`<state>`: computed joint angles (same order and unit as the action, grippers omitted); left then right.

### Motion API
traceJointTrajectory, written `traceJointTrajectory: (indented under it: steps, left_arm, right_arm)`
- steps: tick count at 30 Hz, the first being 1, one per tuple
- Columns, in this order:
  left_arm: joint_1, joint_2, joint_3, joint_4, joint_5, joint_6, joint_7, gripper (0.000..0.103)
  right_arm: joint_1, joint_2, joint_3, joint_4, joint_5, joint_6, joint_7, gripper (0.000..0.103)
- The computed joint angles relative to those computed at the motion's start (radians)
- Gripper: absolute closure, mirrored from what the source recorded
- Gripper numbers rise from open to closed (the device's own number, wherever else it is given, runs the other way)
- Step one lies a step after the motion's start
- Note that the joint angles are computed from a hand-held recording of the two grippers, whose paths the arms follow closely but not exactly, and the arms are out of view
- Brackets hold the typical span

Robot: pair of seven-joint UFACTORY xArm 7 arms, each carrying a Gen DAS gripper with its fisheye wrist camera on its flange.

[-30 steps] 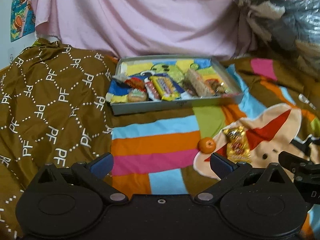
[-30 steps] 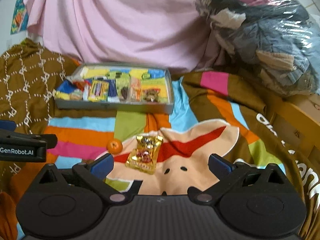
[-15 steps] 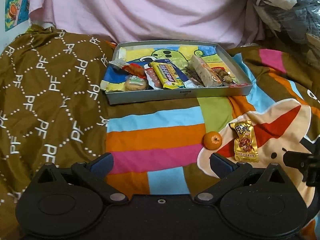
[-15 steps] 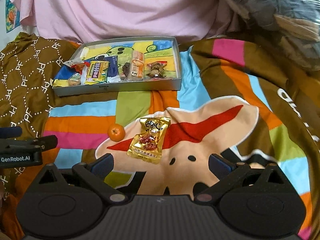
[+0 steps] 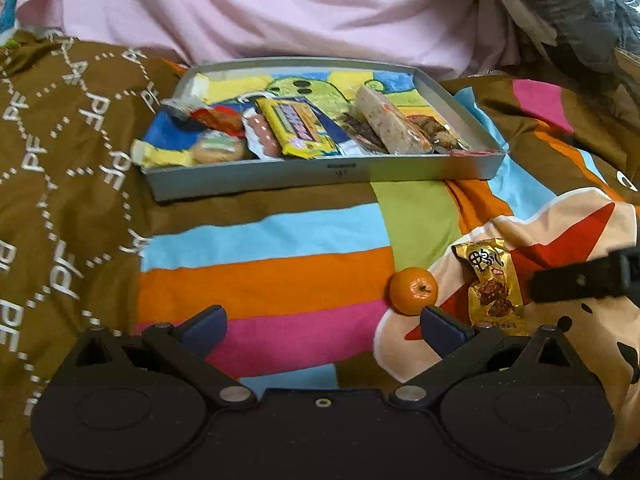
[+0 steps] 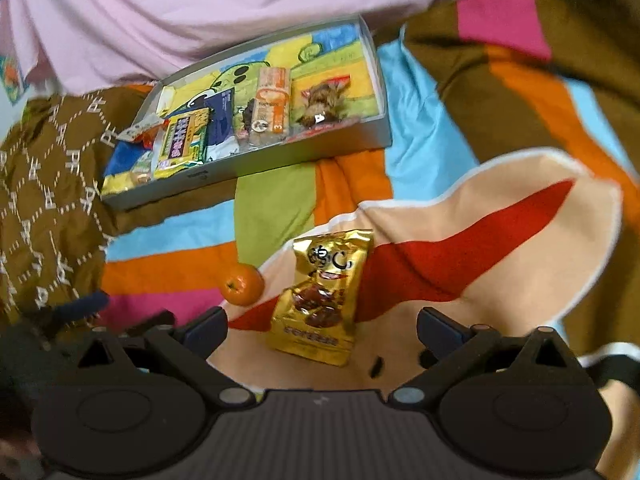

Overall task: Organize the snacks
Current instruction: 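Lower the left tool to the mandarin while the right tool approaches the gold duck-snack pack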

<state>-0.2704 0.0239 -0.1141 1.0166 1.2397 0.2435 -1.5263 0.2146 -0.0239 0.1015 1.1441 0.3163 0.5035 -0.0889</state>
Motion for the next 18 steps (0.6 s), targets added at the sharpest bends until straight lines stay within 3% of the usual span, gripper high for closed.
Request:
traceJointTrajectory:
  steps: [4, 12, 18]
  left_arm:
    - [-0.013, 0.041, 0.004, 0.032, 0.055, 0.004, -0.026, 0.001]
    - [-0.060, 0.111, 0.027, 0.099, 0.185, 0.025, -0.058, 0.001]
    - [-0.081, 0.155, 0.032, 0.146, 0.290, 0.033, -0.078, 0.001]
  right_arm:
    - [-0.008, 0.070, 0.000, 0.060, 0.072, -0.002, -0.021, 0.000]
    - [-0.002, 0.168, 0.011, 0.126, -0.077, -0.040, 0.112, 0.006]
    - [0.018, 0.185, 0.007, 0.135, -0.219, -0.048, 0.164, 0.020]
